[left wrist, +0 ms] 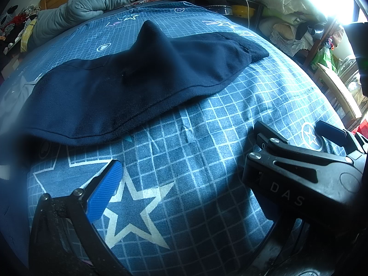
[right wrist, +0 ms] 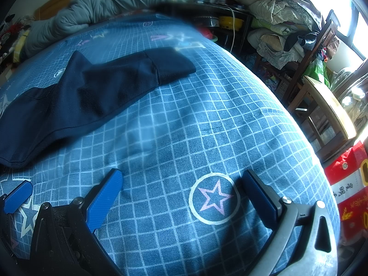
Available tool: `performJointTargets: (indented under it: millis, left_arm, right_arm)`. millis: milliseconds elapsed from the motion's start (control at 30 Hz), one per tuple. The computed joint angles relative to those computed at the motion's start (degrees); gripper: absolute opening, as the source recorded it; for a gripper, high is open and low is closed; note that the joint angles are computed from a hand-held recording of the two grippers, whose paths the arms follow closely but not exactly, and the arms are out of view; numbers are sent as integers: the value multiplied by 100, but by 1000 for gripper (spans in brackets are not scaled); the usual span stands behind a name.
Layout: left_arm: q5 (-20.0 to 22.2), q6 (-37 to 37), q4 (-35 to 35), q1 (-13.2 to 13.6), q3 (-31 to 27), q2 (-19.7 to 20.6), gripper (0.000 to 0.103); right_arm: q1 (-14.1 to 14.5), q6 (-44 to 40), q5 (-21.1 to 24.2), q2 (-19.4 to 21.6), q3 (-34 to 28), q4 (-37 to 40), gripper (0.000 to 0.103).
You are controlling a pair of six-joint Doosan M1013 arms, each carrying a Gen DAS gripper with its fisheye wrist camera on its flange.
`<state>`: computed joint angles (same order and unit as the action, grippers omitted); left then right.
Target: Fold small clothes
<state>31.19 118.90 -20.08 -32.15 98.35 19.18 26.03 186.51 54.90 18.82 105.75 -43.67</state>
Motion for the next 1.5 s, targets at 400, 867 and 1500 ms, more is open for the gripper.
performJointTargets:
  millis: [400, 867, 1500]
  left_arm:
    - [0, 0, 0, 0, 0, 0, 103]
    - [0, 2, -2, 1, 0, 0, 103]
    - [-9, -87, 122, -18, -13, 4, 103]
  right_arm:
    - [0, -1, 0, 0, 0, 1, 103]
    - [0, -1, 0, 0, 0, 1, 103]
    - [0, -1, 0, 0, 0, 1, 103]
